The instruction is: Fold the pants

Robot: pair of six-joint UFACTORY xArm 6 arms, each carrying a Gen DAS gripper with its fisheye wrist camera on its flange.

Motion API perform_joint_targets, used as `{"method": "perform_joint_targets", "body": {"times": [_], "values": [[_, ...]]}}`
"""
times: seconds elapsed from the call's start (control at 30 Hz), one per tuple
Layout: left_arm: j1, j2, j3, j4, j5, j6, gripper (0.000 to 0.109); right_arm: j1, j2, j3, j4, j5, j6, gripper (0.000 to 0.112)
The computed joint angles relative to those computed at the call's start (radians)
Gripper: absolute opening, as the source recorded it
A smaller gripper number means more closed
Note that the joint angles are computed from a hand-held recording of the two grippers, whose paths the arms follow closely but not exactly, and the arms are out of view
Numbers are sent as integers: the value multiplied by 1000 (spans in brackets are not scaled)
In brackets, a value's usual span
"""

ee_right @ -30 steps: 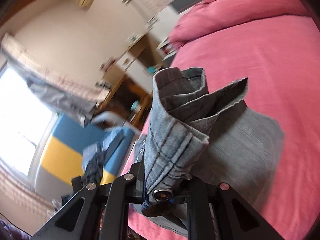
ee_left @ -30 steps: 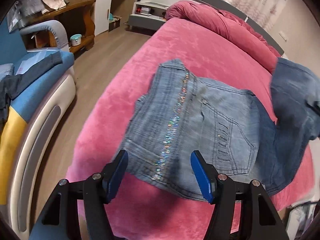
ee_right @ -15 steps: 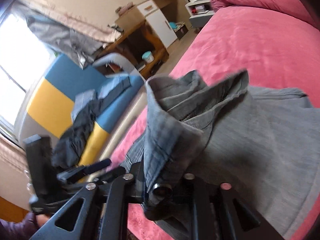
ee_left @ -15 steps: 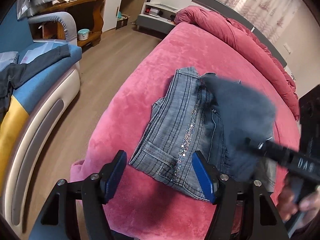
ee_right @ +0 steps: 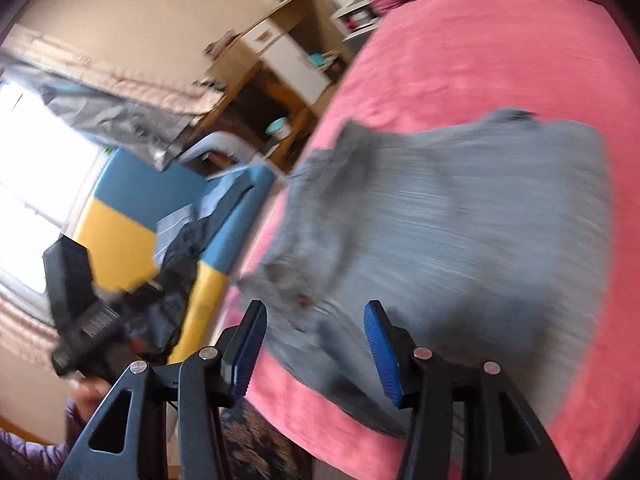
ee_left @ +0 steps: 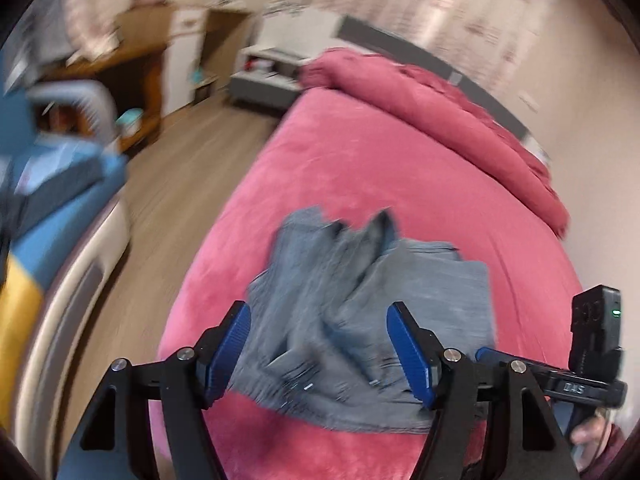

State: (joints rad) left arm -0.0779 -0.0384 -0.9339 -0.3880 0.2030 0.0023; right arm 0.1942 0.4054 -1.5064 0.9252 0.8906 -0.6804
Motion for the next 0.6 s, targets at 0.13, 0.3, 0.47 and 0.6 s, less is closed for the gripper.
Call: {"method": "perform_joint_targets", "body": {"times": [0.13,0.3,0.47,0.6], "values": [[-26,111,-144,96,140,59,81,-59,-91,138,-23,-63,14,52],[-35,267,-285,184,311,-10,48,-99,-170,264,-124,-111,29,52],[-17,257,-234,-35,261,73,10,-72,-181,311,-216,-174,34,54],[1,156,-114,-264,220,216,6,-40,-166,320,-310,-243,68,28]]}}
